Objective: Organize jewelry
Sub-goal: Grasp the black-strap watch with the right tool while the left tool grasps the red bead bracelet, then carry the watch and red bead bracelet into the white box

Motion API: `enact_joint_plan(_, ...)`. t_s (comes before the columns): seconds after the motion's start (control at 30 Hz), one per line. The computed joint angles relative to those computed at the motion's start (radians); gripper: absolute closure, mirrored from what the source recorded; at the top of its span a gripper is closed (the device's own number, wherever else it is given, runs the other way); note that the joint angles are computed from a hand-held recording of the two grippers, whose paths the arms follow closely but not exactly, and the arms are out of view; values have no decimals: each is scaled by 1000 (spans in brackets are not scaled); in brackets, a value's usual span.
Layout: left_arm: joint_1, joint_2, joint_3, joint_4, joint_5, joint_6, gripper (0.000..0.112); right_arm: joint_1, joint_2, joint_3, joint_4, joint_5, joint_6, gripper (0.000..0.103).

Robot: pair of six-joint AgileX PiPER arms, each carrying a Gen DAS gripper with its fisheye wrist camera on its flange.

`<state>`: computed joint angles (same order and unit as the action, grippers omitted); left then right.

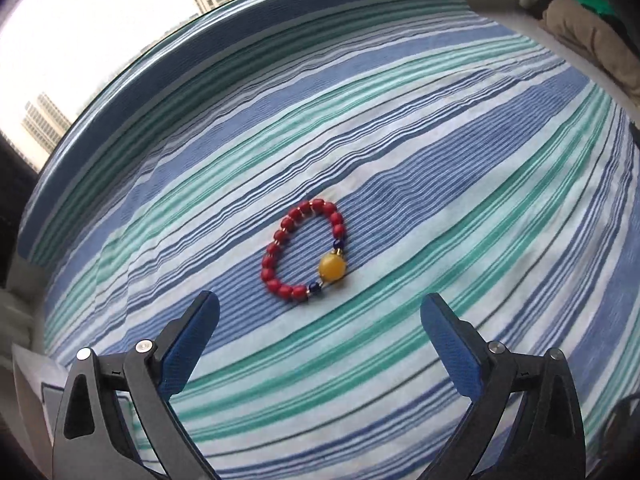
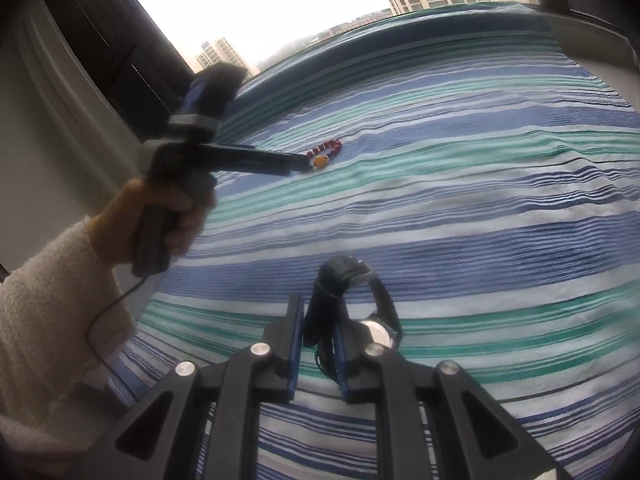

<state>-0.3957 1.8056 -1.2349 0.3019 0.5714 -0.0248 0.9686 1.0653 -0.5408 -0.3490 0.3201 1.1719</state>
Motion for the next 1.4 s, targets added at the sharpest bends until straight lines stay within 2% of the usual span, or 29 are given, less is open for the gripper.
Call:
enact_joint_plan(0.07, -2, 41, -29, -3, -14, -7, 27, 15, -35, 20, -9, 23, 22, 89)
enact_joint_plan(0.17, 25, 80, -74, -127, -11, 92, 42, 63, -67, 31, -79, 65, 116, 89)
enact_joint_plan(0.23, 42, 111, -112, -198, 18, 164, 66, 69, -82, 41, -81, 73, 131, 89)
enact_joint_plan(0.27, 60, 116, -121, -280, 13, 232, 73, 66, -89, 45, -65, 74, 123, 89)
enact_joint_plan(0.33, 83, 129, -147, -367, 50, 292, 95, 59, -96, 52, -42, 77, 108, 89)
enact_joint_plan(0.37, 92, 129, -151, -394, 64, 312, 96, 67, -103, 52, -50, 90, 124, 89)
enact_joint_plan(0.5, 96, 81, -90, -386, 65, 296, 97, 73, -83, 57, -71, 79, 170, 89)
enact_joint_plan(0.57, 125, 25, -24, -450, 61, 333, 97, 59, -79, 58, -63, 68, 161, 89)
enact_joint_plan(0.67, 197, -85, 99, -605, 81, 476, 97, 78, -95, 61, -89, 87, 204, 89)
enact_joint_plan(0.73, 221, -184, 219, -624, 74, 559, 97, 83, -100, 66, -77, 82, 205, 89)
enact_joint_plan(0.87, 262, -371, 422, -643, 132, 716, 97, 130, -84, 50, -110, 96, 261, 89)
enact_joint_plan(0.97, 259, -485, 523, -639, 180, 768, 97, 174, -70, 35, -147, 113, 312, 89)
enact_joint_plan(1.13, 273, -543, 607, -640, 159, 841, 95, 221, -3, -3, -187, 108, 374, 89)
enact_joint_plan(1.2, 306, -539, 604, -675, 178, 895, 94, 252, -1, -14, -208, 127, 400, 89)
enact_joint_plan(1.27, 332, -540, 597, -691, 206, 934, 90, 280, 7, -26, -227, 143, 423, 89)
enact_joint_plan(1.3, 340, -540, 598, -699, 212, 957, 82, 300, 7, -30, -239, 155, 441, 89)
enact_joint_plan(1.4, 316, -560, 614, -679, 200, 959, 75, 324, 5, -35, -239, 170, 451, 89)
